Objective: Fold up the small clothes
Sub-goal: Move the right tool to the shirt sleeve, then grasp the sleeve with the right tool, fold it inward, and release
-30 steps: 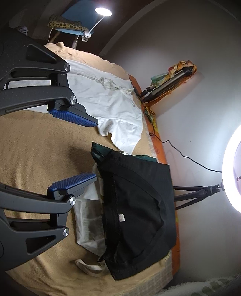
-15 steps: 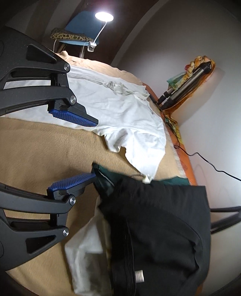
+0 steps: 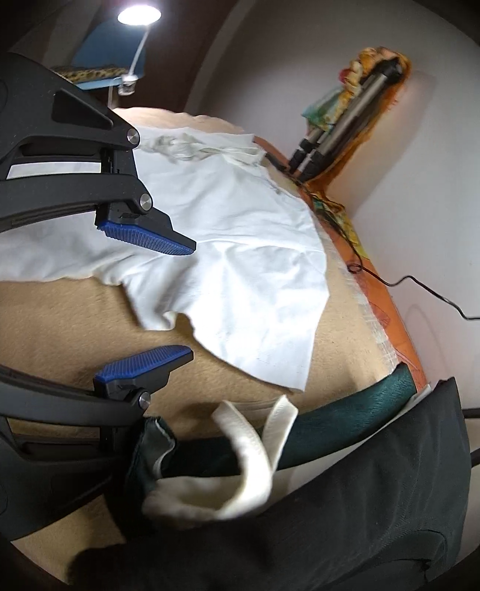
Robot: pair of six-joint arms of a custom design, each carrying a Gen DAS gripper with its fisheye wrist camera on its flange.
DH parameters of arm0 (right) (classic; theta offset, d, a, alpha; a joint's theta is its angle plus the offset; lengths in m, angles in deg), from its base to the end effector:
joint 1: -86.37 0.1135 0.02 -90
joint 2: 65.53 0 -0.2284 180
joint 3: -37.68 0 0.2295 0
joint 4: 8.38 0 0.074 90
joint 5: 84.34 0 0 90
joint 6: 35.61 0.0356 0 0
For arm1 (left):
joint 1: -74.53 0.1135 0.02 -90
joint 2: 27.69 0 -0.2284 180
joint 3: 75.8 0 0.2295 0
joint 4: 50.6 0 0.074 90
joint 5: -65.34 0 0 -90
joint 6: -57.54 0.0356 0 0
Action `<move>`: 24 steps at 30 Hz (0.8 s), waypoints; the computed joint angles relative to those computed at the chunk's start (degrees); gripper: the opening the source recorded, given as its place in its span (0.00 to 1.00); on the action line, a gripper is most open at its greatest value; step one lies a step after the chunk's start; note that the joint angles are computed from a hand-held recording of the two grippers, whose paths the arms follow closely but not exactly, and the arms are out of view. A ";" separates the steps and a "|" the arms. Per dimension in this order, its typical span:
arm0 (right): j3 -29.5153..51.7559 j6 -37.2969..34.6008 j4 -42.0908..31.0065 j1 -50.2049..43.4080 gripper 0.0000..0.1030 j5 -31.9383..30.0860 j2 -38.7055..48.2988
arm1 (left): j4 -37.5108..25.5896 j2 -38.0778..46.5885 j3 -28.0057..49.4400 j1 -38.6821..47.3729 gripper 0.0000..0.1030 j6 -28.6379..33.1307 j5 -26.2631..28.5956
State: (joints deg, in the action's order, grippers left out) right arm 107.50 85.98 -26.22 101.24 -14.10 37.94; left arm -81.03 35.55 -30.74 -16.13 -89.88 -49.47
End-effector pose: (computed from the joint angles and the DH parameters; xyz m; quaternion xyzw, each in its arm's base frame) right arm 0.3170 0.0966 0.1243 0.0792 0.9284 0.2770 0.2347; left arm 0.0126 -0.2057 0.1661 0.1886 0.8972 -0.2766 0.2881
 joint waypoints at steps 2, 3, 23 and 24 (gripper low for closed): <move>1.81 0.09 -0.60 0.11 0.31 -0.58 1.79 | 0.51 0.11 -0.20 -0.10 0.00 0.16 -0.10; 2.87 -0.10 -1.12 0.37 0.17 -1.01 2.72 | 0.78 -0.30 -0.61 -0.15 0.01 -0.01 -0.06; 31.56 -7.21 -26.48 19.23 0.07 24.03 8.65 | -20.80 -29.81 -9.43 -12.34 0.00 -20.54 -15.90; 34.63 -7.52 -28.02 20.49 0.07 24.96 10.54 | -22.91 -31.71 -9.75 -12.83 0.00 -21.76 -16.46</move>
State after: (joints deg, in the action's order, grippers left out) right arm 142.14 78.46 -54.24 121.73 10.86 48.49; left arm -103.95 3.83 -40.49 -28.96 -111.64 -65.93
